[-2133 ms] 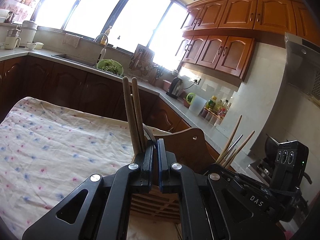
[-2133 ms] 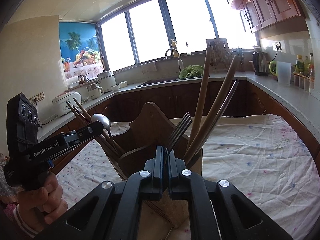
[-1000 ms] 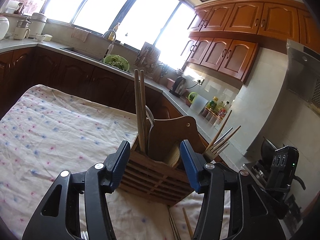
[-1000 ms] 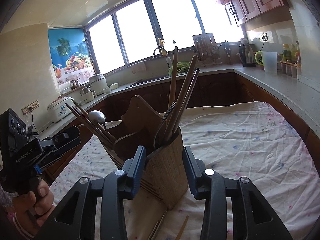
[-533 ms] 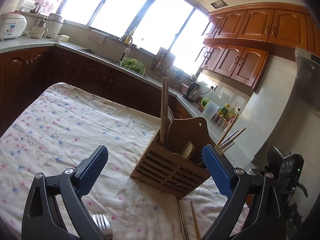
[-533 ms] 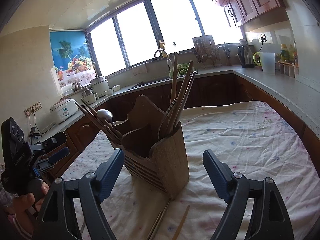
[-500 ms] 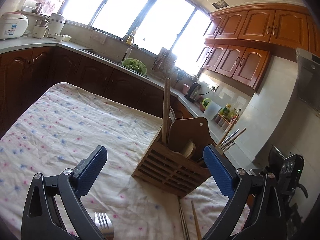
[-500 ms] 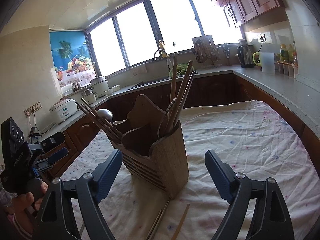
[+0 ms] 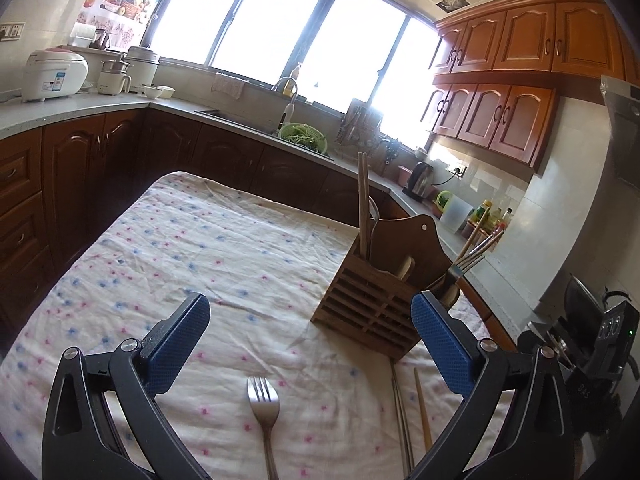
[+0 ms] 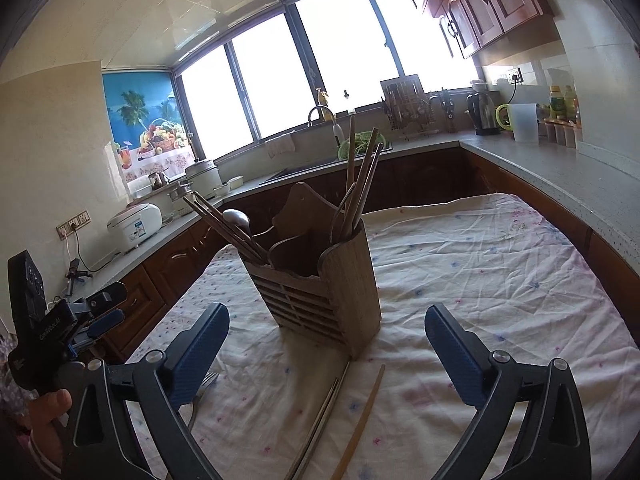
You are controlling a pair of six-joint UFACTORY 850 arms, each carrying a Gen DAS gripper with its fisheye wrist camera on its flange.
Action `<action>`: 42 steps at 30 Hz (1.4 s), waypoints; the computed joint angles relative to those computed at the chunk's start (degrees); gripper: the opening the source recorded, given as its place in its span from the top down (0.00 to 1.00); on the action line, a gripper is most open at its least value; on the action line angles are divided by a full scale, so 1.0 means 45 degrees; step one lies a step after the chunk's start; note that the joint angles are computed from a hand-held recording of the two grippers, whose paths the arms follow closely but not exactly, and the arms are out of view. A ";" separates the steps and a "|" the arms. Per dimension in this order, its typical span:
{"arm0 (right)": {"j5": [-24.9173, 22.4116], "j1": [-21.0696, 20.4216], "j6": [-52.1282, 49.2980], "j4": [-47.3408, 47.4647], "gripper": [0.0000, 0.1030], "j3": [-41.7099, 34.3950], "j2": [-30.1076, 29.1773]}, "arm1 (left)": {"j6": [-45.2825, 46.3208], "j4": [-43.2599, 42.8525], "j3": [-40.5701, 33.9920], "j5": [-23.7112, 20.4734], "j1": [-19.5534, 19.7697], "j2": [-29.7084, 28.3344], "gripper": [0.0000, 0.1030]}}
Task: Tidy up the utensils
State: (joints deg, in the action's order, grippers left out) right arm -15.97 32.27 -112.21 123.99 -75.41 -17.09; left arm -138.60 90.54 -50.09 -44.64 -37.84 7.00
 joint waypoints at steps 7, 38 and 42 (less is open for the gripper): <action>-0.0221 0.0071 -0.1524 0.1545 0.02 0.1249 0.0981 | 0.1539 -0.1173 0.0016 -0.1665 -0.1210 0.0124 0.00; -0.1537 0.0968 -1.0755 0.9169 0.00 0.4469 0.4734 | 0.4175 -0.1678 -0.1069 -0.6372 -0.4737 -0.0637 0.00; -0.2051 0.1122 -1.2812 1.1393 0.00 0.5311 0.4611 | 0.3421 -0.1830 -0.0637 -0.6579 -0.4917 -0.0908 0.00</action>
